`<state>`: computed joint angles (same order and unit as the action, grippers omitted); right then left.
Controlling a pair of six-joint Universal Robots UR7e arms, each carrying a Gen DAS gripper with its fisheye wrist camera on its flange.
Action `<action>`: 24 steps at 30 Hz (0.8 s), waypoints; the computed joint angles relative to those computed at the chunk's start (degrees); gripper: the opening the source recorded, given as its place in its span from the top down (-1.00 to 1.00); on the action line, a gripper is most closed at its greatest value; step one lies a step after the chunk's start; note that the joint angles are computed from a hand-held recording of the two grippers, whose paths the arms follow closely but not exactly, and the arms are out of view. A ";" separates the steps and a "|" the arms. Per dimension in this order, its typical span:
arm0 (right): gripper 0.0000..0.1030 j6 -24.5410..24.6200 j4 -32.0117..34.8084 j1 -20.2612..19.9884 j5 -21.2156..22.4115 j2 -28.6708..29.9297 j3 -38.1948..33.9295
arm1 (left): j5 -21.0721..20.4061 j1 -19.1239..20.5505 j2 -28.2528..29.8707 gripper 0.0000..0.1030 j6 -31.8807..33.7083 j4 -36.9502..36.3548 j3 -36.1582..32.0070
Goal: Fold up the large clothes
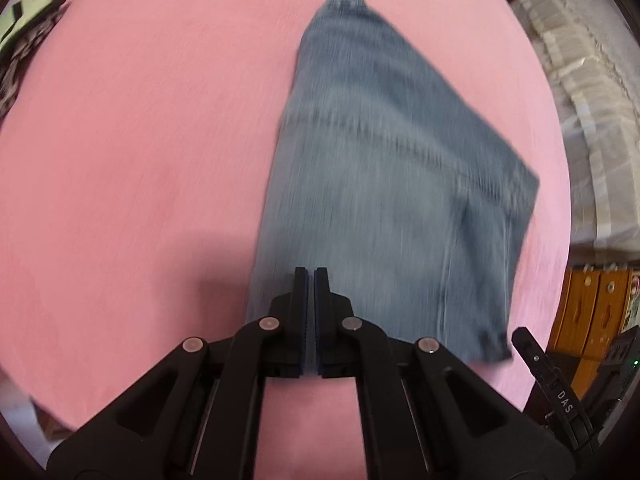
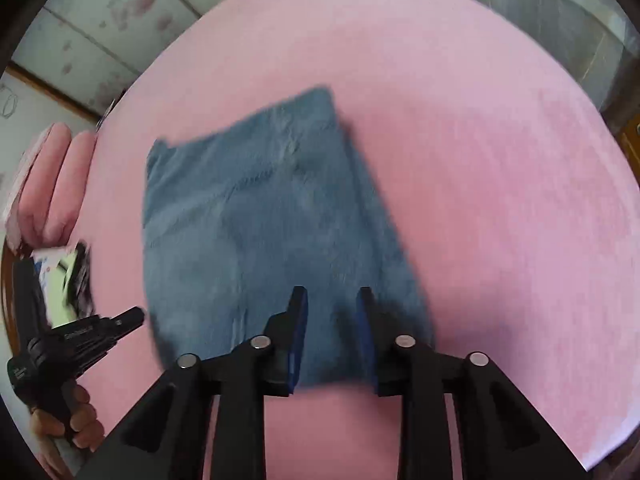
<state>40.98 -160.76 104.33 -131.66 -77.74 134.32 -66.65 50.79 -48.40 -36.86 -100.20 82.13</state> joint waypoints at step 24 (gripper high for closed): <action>-1.00 7.41 32.45 14.57 -3.27 -1.62 -11.14 | 4.19 -11.34 -10.47 -0.59 -1.52 10.09 1.45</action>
<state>48.39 -128.31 118.91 -134.93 -79.37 123.18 -62.45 39.45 -58.87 -38.38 -90.10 83.58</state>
